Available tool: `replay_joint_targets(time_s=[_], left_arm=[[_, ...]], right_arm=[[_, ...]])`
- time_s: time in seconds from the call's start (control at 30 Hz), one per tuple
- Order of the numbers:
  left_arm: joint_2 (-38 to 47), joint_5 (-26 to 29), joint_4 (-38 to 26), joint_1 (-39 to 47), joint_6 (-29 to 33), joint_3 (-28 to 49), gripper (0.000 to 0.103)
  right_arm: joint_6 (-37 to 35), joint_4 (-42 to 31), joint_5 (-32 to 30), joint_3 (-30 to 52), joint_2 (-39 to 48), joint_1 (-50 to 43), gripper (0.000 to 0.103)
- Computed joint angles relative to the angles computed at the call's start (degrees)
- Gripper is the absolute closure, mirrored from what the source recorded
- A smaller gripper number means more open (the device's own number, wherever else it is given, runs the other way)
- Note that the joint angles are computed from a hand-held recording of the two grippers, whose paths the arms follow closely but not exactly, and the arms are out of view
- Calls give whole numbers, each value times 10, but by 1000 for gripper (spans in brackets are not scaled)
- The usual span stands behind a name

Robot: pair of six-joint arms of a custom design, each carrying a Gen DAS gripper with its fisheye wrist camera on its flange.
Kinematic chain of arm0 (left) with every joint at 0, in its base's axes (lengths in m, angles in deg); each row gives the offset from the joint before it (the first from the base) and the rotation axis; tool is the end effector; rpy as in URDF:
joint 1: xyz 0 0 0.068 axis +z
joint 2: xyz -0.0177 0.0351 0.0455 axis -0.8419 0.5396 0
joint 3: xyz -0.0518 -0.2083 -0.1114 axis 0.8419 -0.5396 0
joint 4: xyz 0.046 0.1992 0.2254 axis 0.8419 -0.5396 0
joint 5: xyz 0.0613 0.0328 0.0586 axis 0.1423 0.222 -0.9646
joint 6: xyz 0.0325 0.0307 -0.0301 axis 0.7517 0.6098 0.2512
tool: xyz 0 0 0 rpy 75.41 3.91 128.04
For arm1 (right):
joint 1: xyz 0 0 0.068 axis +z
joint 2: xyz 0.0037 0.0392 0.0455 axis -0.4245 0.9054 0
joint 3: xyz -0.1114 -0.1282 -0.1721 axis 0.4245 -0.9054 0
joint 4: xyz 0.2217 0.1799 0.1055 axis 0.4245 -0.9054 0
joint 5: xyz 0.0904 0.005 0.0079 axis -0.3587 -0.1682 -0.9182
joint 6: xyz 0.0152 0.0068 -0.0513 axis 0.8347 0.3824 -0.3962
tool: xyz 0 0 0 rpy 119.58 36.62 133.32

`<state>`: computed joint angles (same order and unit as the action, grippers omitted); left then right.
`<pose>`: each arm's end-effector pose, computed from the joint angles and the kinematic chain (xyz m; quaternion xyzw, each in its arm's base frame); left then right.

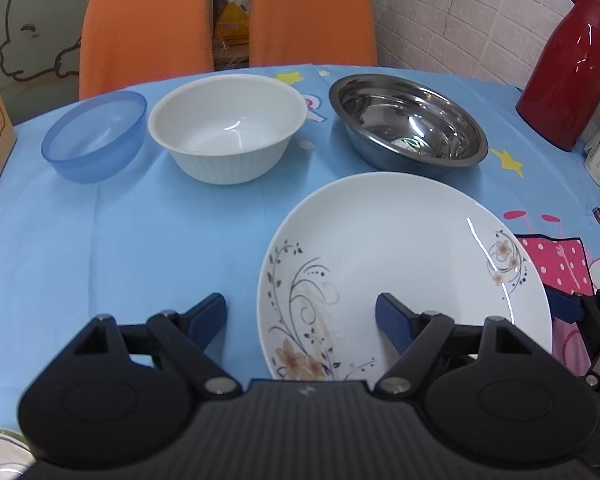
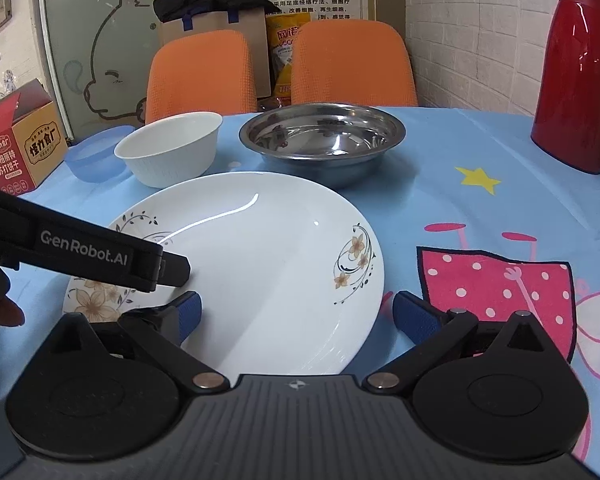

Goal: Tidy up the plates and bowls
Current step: 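Move both tools to the white floral plate and close both grippers on its rim, then carry the floral plate with both grippers onto the plate stack and open both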

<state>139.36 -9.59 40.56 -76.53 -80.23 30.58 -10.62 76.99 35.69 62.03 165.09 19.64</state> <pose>0.2996 -0.1097 -0.0115 0.1877 0.9272 -0.1162 0.3025 0.1800 0.1490 -0.0520 0.0632 0.8959 0.0037 0.4398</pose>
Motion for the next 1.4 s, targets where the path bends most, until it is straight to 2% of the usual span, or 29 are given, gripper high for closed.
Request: replay_joint_targets(time_s=[0.1,0.17,0.23,0.37,0.43,0.53,0.83,0.97,1.1,1.23,1.4], left_arm=[[1,-2,10,-6,-1,-4,26],[-2,-2,35,-13,-1,-19,36],[-5,-12,50,-23,-2,-29,37],[-26,19,5,-10,-13,-27,50],[-41,19,7,-12,-13,-42,51],[-64,15,11,-17,-13,-64,51],[-116,26,13,-3,-13,-115,52],[-159,35,11,10,-11,-145,52],[-226,51,4,33,-4,-189,52],[-331,76,-24,76,13,-248,52],[-512,143,-117,186,59,-325,52]], right_arm=[[-10,20,-8,4,10,-3,0],[-26,32,-18,7,16,-6,0],[-24,24,-5,14,18,1,0],[1,35,15,-7,7,7,0],[24,39,18,-23,-7,14,0],[52,2,60,-25,-22,47,0],[110,-39,86,-43,-57,95,0],[135,-78,108,-43,-83,123,0],[156,-135,136,-41,-123,156,0],[179,-201,168,-28,-157,198,0],[198,-278,208,12,-175,255,0]])
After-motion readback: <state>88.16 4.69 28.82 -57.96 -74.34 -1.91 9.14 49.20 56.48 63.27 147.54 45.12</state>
